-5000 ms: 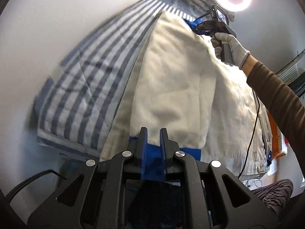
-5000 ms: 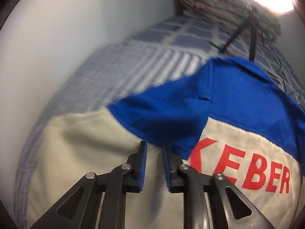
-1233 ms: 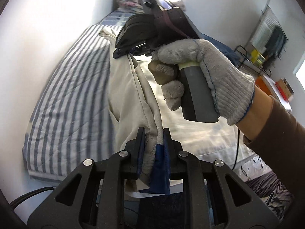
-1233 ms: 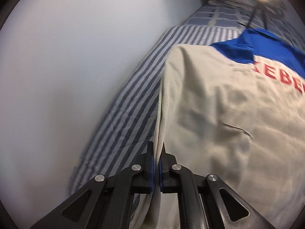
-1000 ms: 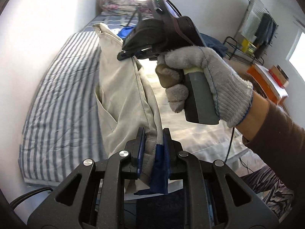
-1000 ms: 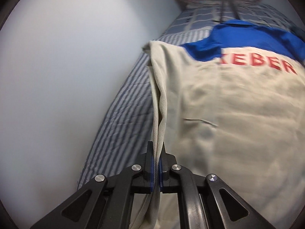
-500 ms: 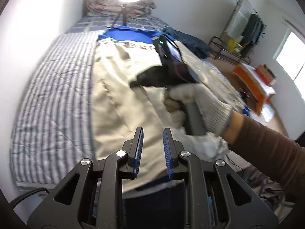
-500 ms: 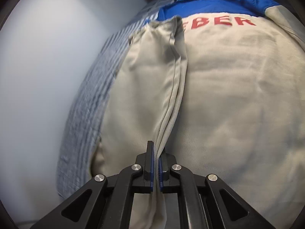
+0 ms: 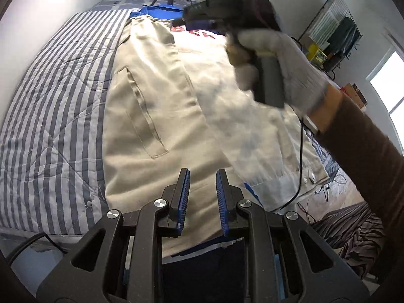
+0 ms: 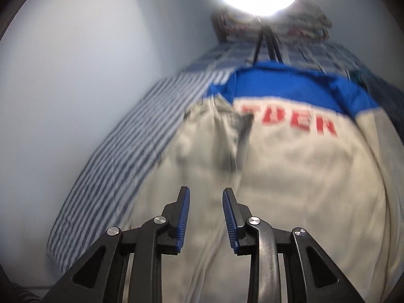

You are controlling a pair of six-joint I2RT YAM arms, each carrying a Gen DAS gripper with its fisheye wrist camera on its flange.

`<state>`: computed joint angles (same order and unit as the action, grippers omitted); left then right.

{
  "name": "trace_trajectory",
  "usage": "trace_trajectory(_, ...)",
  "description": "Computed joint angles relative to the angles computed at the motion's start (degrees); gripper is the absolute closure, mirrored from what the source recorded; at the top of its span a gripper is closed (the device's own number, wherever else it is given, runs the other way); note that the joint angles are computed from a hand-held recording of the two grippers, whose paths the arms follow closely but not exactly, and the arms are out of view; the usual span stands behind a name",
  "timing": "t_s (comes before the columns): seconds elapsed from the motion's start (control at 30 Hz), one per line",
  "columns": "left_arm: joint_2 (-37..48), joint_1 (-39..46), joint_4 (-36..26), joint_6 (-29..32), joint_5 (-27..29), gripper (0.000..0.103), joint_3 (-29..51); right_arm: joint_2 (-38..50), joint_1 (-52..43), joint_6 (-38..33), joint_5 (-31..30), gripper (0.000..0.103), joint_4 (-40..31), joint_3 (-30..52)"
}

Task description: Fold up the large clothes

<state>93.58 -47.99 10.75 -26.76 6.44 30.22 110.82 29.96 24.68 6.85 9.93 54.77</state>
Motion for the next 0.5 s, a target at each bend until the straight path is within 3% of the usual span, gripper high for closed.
trace_trajectory(0.13,0.65,1.87,1.93,0.23,1.33,0.084,-0.48,7.48,-2.31,-4.07,-1.67,0.076,-0.57,10.08)
trace_trajectory(0.3,5.5,1.74,2.29,1.56,2.41,0.084,1.58,20.11,-4.73,-6.77,-1.18,0.076,-7.63,27.28)
trace_trajectory(0.43,12.06,-0.06,2.49,2.15,2.81,0.084,2.99,26.45,-6.03,-6.74,0.28,0.082,-13.85,34.46)
trace_trajectory(0.5,14.65,-0.85,7.93,1.86,1.98,0.084,1.12,29.09,-7.26,-5.97,-1.21,0.084,-14.38,35.65)
